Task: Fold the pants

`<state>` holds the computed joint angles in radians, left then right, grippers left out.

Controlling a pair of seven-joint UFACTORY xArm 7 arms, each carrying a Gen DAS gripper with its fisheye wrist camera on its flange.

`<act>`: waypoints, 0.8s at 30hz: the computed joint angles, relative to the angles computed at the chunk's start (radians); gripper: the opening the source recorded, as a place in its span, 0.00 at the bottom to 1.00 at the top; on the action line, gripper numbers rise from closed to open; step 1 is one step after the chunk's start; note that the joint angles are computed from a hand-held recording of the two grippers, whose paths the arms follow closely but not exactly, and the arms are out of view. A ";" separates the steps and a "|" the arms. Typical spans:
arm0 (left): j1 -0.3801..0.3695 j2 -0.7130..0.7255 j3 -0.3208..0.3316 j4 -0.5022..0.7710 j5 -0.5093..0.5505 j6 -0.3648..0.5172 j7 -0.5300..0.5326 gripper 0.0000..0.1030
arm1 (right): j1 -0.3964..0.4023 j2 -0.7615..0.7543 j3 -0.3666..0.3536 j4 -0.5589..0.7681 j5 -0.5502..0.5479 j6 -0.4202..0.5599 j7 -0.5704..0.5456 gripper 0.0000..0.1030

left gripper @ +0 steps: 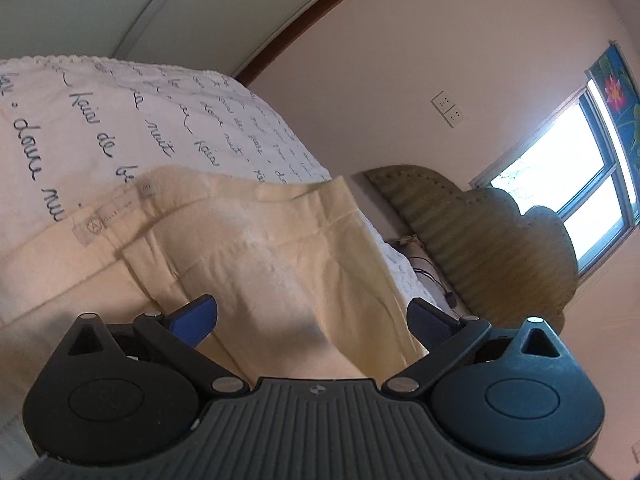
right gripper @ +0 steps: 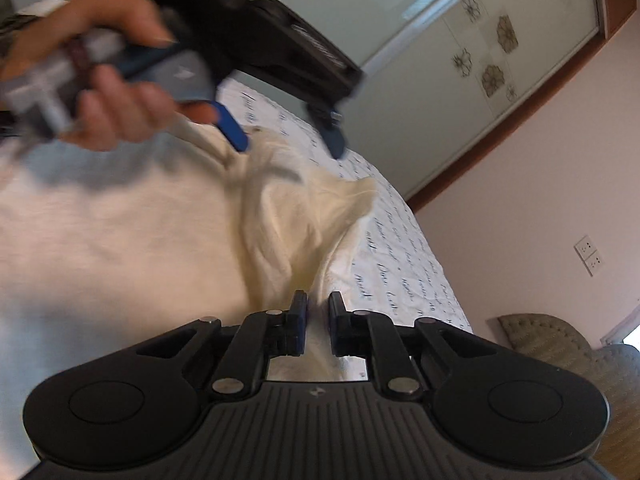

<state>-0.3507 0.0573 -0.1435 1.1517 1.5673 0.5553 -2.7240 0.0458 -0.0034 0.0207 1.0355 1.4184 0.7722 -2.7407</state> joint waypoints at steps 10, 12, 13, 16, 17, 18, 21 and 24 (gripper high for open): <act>-0.042 -0.084 -0.057 -0.082 -0.151 0.112 0.088 0.99 | -0.007 -0.081 -0.040 -0.164 0.009 0.033 -0.171 0.11; -0.077 -0.098 -0.103 -0.089 -0.172 0.263 0.131 0.99 | -0.008 -0.075 -0.041 -0.156 0.010 0.041 -0.142 0.11; -0.092 -0.104 -0.119 -0.090 -0.174 0.321 0.150 0.99 | -0.009 -0.075 -0.042 -0.158 0.012 0.045 -0.126 0.11; -0.116 -0.123 -0.139 -0.096 -0.162 0.386 0.156 0.99 | -0.010 -0.066 -0.039 -0.155 0.026 0.043 -0.106 0.11; -0.117 -0.126 -0.140 -0.101 -0.150 0.381 0.144 0.99 | -0.007 -0.060 -0.034 -0.151 0.030 0.034 -0.098 0.11; -0.117 -0.132 -0.139 -0.108 -0.142 0.373 0.130 0.99 | -0.007 -0.062 -0.034 -0.158 0.039 0.031 -0.101 0.11; -0.108 -0.148 -0.138 -0.135 -0.060 0.317 0.039 0.99 | -0.011 -0.067 -0.035 -0.176 0.061 0.028 -0.093 0.11; -0.117 -0.134 -0.152 -0.142 -0.003 0.317 0.025 0.99 | -0.006 -0.075 -0.031 -0.187 0.075 0.022 -0.032 0.11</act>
<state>-0.4680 -0.0763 -0.2951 1.0093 1.5647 0.8723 -2.6991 0.0396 -0.0787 -0.0103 0.8483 1.4932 0.7944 -2.7725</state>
